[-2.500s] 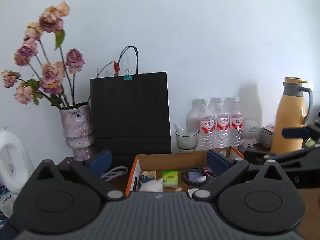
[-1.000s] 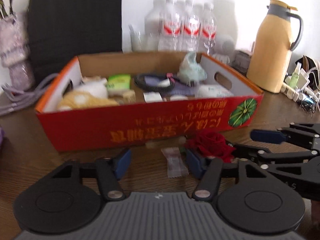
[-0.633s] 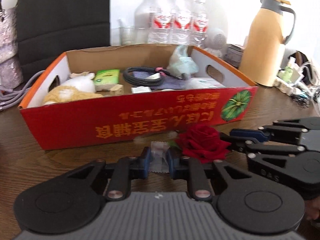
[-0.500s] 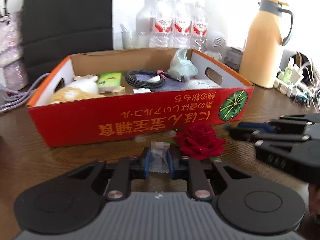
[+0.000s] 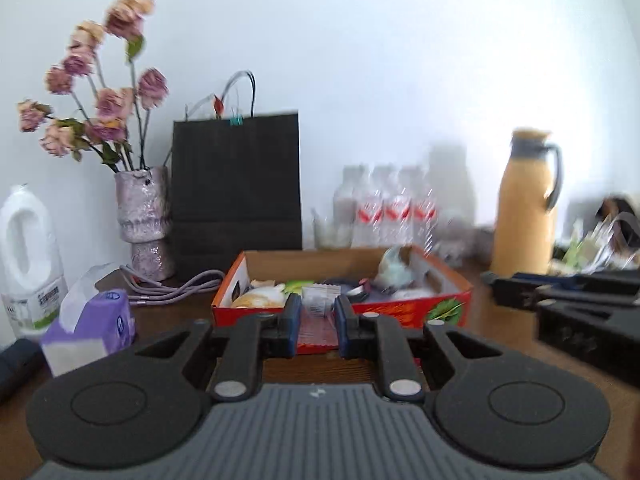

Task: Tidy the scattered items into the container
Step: 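Lift the clip and wrapper and carry both over the box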

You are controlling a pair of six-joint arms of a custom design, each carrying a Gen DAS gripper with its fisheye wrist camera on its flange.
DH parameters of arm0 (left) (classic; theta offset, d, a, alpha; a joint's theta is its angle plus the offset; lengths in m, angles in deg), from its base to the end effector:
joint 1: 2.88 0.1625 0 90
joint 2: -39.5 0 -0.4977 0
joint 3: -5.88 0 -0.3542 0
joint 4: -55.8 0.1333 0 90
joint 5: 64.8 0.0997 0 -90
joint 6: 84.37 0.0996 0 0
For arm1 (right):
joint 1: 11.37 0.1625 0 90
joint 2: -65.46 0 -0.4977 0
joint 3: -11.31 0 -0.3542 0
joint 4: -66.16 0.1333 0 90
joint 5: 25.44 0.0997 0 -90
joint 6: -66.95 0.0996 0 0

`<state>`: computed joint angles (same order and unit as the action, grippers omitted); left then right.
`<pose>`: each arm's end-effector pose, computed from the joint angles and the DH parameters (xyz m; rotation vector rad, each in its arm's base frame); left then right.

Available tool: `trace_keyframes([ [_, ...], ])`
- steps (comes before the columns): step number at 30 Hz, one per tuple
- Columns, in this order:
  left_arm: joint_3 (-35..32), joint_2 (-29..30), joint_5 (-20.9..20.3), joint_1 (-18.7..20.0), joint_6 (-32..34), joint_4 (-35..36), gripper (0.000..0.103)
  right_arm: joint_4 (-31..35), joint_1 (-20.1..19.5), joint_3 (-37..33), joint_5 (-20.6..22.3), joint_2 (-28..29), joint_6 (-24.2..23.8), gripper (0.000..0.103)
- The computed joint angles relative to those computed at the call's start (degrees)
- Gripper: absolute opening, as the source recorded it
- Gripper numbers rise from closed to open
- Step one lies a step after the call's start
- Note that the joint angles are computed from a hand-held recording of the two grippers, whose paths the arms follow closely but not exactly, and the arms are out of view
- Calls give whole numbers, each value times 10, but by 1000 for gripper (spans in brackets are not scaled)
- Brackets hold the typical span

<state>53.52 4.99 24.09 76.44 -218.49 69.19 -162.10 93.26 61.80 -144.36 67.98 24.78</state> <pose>-0.0153 -0.8109 0.2303 1.1339 2.1383 -1.4200 0.2858 -0.7578 -0.0502 0.4962 -1.8455 1.5480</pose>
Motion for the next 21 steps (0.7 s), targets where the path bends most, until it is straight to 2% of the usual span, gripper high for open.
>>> trace_keyframes([
  [4, 168, -78, 54, 15, -3, -147, 19, -92, 14, 45, 13, 8, -17, 13],
  [8, 248, -118, 94, 31, -45, -182, 19, -174, 25, 87, 22, 17, -22, 13],
  [11, 312, -144, 114, 40, -47, -220, 19, -221, 31, 116, 26, 27, -17, 13],
  [15, 362, -164, 151, 56, -24, -231, 19, -277, 40, 142, 20, 46, -34, 13],
  [21, 405, -183, 158, 65, -11, -282, 19, -335, 44, 167, 18, 57, -57, 13],
])
